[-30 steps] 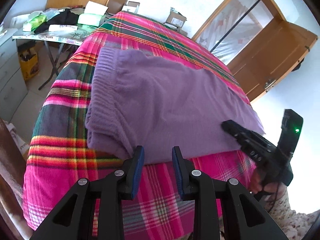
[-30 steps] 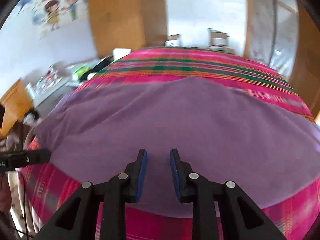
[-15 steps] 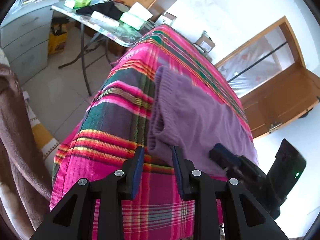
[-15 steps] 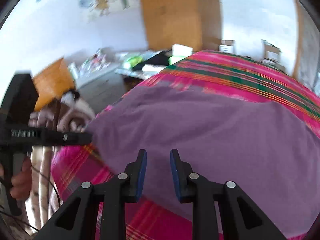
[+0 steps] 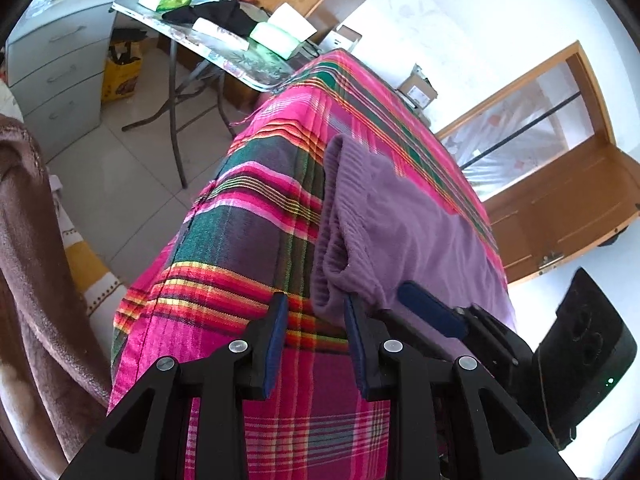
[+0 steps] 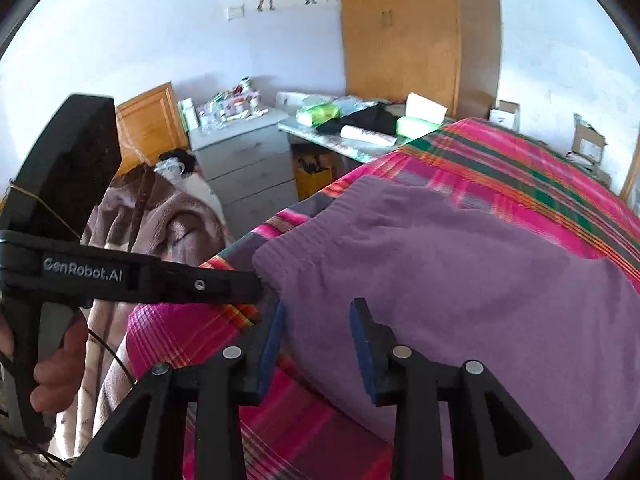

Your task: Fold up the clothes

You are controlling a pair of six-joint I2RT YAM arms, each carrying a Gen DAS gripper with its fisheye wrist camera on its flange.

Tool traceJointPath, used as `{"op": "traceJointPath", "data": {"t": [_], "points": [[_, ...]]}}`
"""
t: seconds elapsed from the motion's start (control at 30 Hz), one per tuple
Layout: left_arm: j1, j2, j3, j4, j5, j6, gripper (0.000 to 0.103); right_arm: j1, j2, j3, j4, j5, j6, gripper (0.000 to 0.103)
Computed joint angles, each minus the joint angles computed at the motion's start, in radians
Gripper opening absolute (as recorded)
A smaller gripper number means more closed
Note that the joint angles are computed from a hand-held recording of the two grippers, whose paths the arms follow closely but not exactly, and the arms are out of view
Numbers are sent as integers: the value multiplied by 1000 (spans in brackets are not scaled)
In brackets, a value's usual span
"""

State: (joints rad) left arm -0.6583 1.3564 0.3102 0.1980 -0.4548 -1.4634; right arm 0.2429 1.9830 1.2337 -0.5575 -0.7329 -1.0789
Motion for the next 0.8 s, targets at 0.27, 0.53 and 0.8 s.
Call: {"op": "traceJointPath", "data": {"t": [0.27, 0.53, 0.8], "points": [[21, -11, -7, 11, 22, 24, 30, 24, -25, -69, 101, 1, 6, 4], [31, -9, -19, 42, 31, 34, 30, 20, -41, -83, 82, 5, -25, 3], [44, -26, -33, 52, 37, 32, 30, 19, -30, -74, 72, 21, -24, 6]]}}
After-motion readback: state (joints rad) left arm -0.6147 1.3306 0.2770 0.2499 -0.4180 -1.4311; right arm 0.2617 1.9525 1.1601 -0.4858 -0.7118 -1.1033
